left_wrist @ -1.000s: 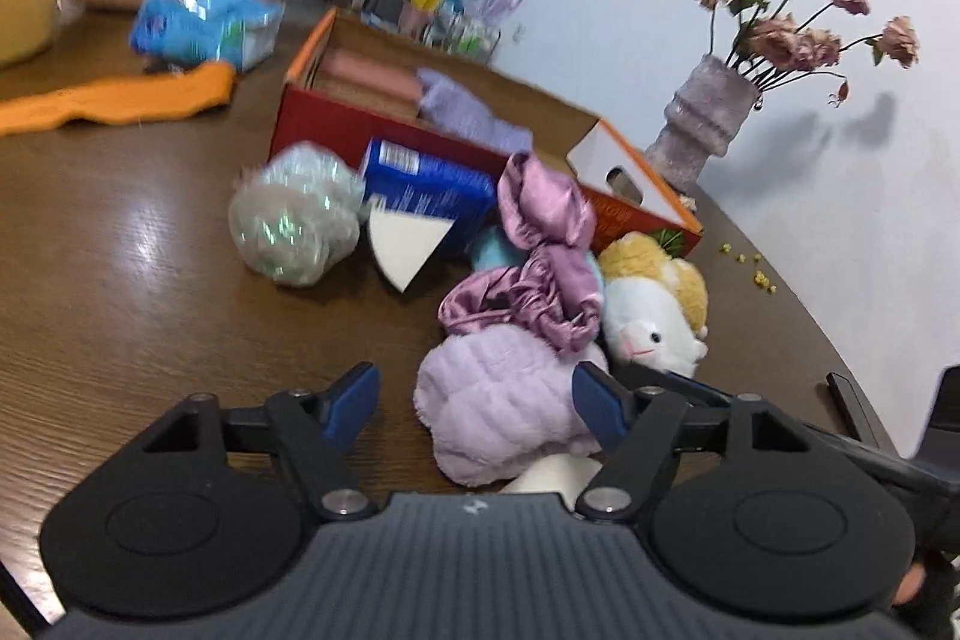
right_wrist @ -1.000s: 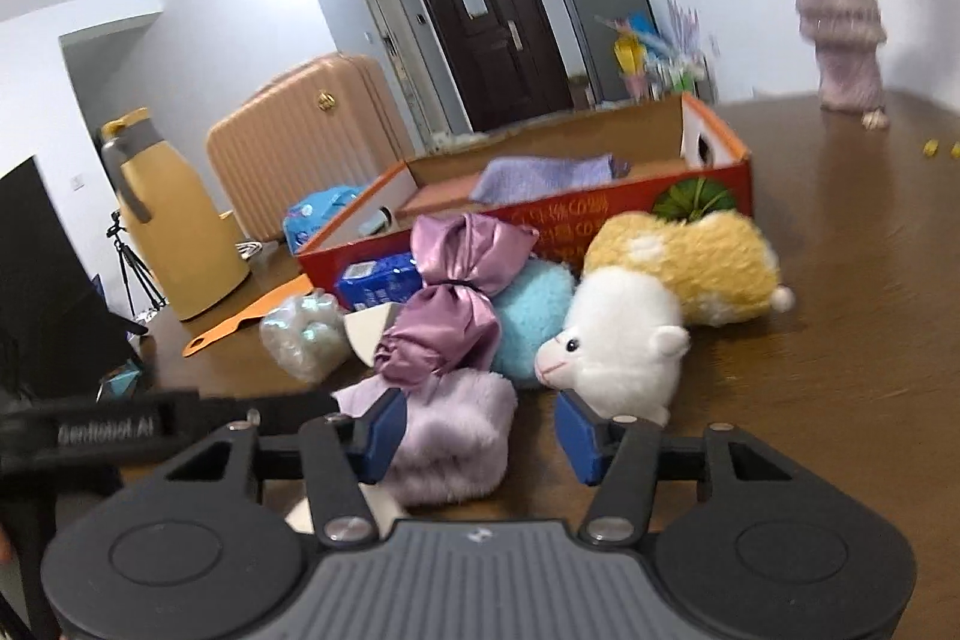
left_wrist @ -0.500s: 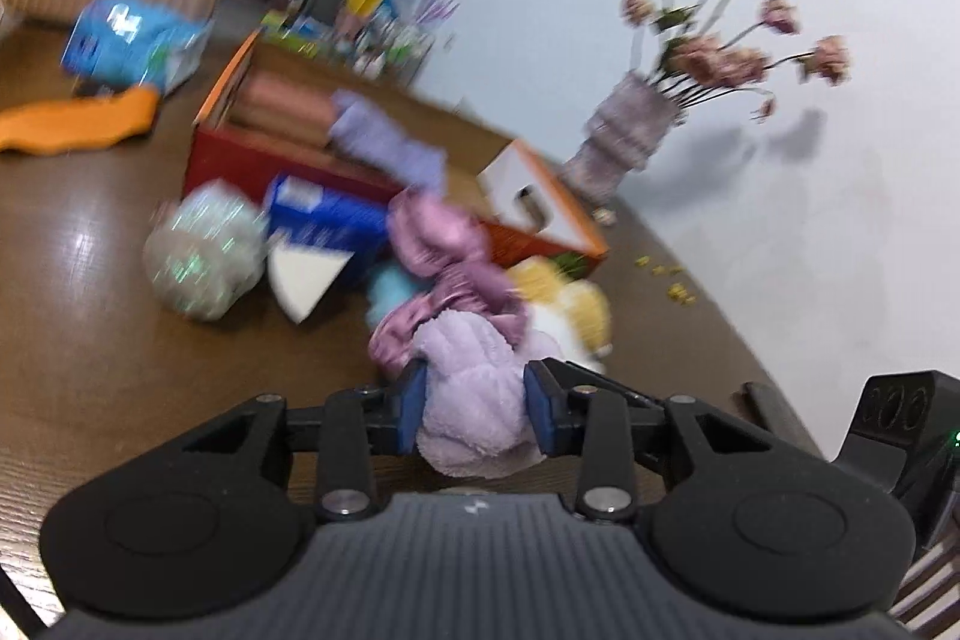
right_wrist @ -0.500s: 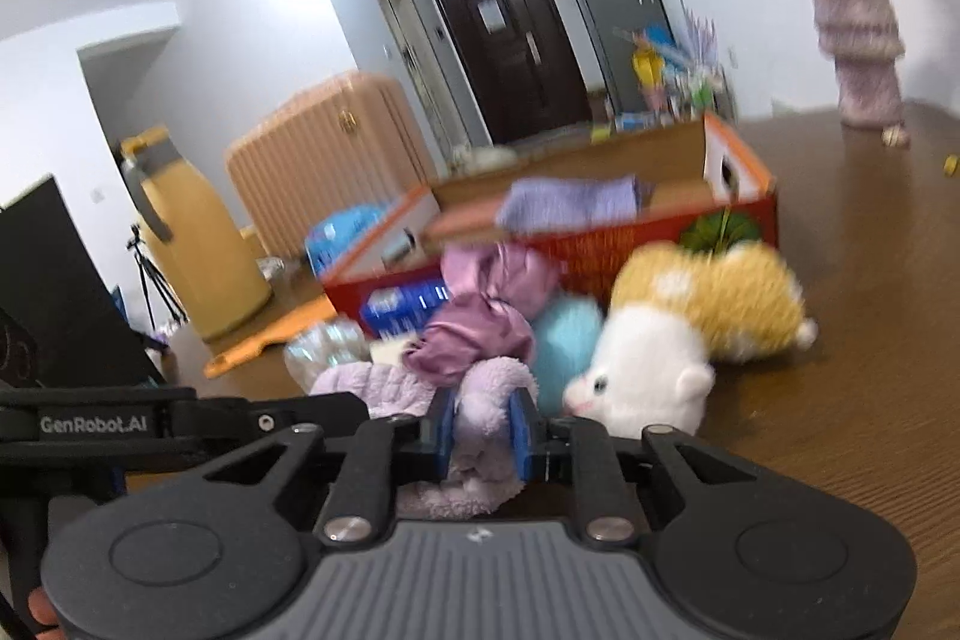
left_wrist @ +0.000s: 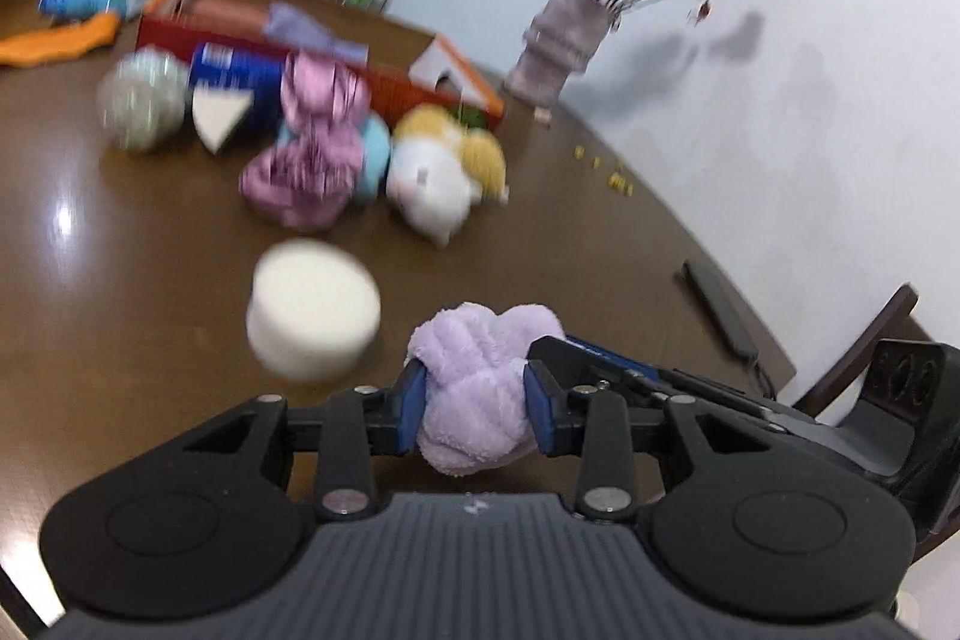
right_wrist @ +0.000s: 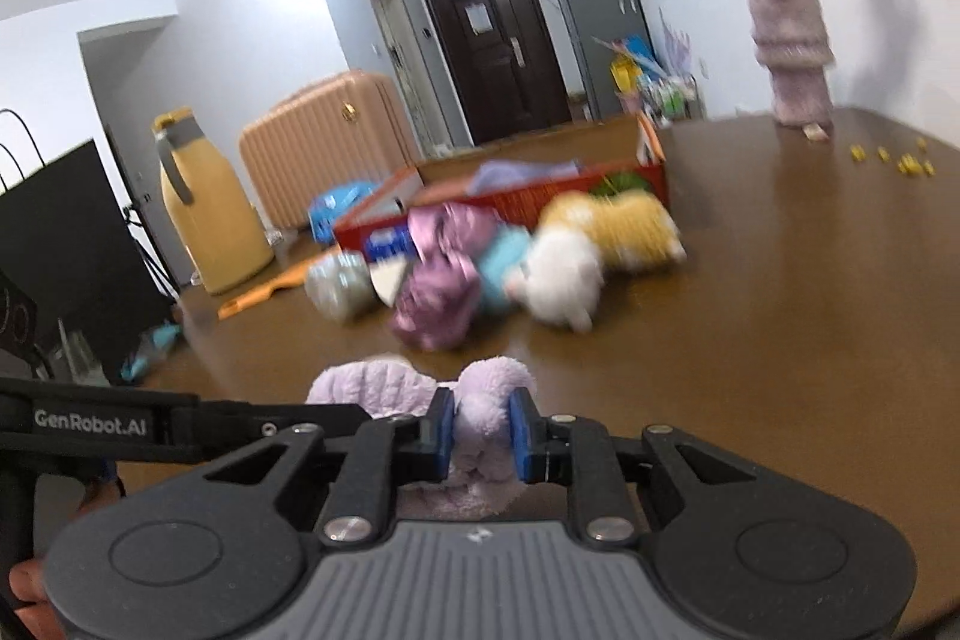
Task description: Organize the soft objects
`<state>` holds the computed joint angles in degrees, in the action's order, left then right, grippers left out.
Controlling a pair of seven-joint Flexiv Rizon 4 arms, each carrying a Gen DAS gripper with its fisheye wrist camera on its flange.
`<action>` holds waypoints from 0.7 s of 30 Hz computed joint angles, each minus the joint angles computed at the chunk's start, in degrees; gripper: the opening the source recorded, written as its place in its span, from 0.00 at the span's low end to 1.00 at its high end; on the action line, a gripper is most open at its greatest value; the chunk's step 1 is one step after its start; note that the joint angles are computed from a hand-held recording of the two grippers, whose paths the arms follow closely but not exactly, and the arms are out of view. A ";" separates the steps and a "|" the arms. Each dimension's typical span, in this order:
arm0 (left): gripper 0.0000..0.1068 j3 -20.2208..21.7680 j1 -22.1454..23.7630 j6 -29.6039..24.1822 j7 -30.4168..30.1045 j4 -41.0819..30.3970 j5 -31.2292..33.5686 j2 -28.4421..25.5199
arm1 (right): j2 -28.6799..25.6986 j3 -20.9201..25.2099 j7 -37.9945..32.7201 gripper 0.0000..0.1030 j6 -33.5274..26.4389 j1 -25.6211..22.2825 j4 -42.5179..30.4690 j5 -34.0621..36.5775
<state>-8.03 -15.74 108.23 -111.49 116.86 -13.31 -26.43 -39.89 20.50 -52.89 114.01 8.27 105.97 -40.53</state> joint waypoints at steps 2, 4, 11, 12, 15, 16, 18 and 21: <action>0.39 4.27 -4.73 -0.54 0.01 -0.26 -2.75 -0.75 | 0.59 -0.79 -0.39 0.18 0.59 0.18 1.92 0.62; 0.44 9.64 -10.34 -2.03 0.79 -1.02 -5.99 -1.58 | 0.93 -1.86 -0.94 0.19 0.93 0.98 3.13 1.62; 0.34 7.58 -8.69 -2.36 1.19 0.07 -6.15 -0.98 | 0.62 -1.82 -0.55 0.26 2.37 0.69 4.53 2.60; 0.34 7.61 -8.71 -2.32 1.34 -0.11 -6.04 -1.05 | 0.29 -1.30 0.02 0.27 2.39 0.10 4.31 2.11; 0.31 9.79 -10.87 -3.25 1.98 -1.11 -6.87 -1.44 | -1.28 1.12 2.03 0.27 1.15 -2.64 2.97 -1.46; 0.31 9.98 -11.01 -3.34 2.11 -1.23 -6.88 -1.49 | -2.14 2.57 3.09 0.27 0.59 -4.18 2.36 -3.23; 0.30 9.16 -10.05 -3.30 2.36 -1.40 -6.39 -1.42 | -3.38 4.41 4.49 0.27 -0.02 -6.16 1.40 -5.88; 0.27 3.73 -4.63 -1.58 2.75 -1.30 -3.46 -0.75 | -6.02 9.51 7.12 0.19 -2.18 -11.28 -0.71 -12.18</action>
